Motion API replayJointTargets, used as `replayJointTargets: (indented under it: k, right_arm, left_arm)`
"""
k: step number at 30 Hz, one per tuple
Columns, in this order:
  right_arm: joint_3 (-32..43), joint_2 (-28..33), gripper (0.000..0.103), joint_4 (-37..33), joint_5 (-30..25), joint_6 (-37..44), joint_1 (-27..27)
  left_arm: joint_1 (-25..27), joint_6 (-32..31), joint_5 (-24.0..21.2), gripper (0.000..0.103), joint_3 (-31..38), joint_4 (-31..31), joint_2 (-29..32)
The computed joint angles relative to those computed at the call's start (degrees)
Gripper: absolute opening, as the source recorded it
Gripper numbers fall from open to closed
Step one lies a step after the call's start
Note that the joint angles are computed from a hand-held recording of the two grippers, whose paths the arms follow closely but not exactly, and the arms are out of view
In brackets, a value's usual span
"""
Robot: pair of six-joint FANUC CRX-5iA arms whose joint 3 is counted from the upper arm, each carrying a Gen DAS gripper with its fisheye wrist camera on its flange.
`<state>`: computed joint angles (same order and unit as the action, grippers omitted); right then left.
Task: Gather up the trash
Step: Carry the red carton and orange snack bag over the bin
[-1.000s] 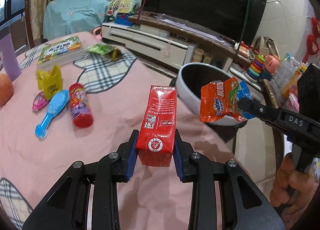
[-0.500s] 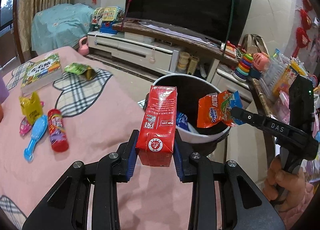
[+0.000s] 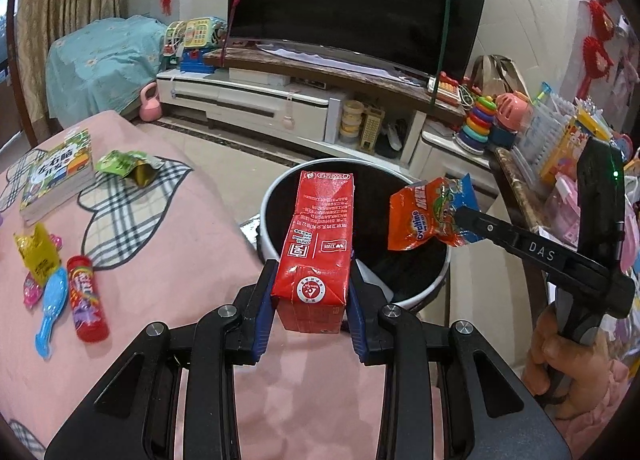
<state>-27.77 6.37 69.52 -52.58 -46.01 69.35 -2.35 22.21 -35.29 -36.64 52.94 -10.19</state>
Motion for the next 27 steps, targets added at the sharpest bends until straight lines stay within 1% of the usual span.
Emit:
replayJointTargets:
  k: [19, 27]
  right_arm:
    - [2.2, 0.9, 0.001, -4.5, 0.7, 7.5, -1.8]
    - [2.9, 1.2, 0.002, -5.9, 1.9, 9.7, -2.7]
  left_arm:
    - [-4.0, 6.5, 1.0, 0.030, 5.0, -6.3, 4.9]
    - [-4.5, 7.1, 1.1, 0.030, 6.0, -7.0, 6.1]
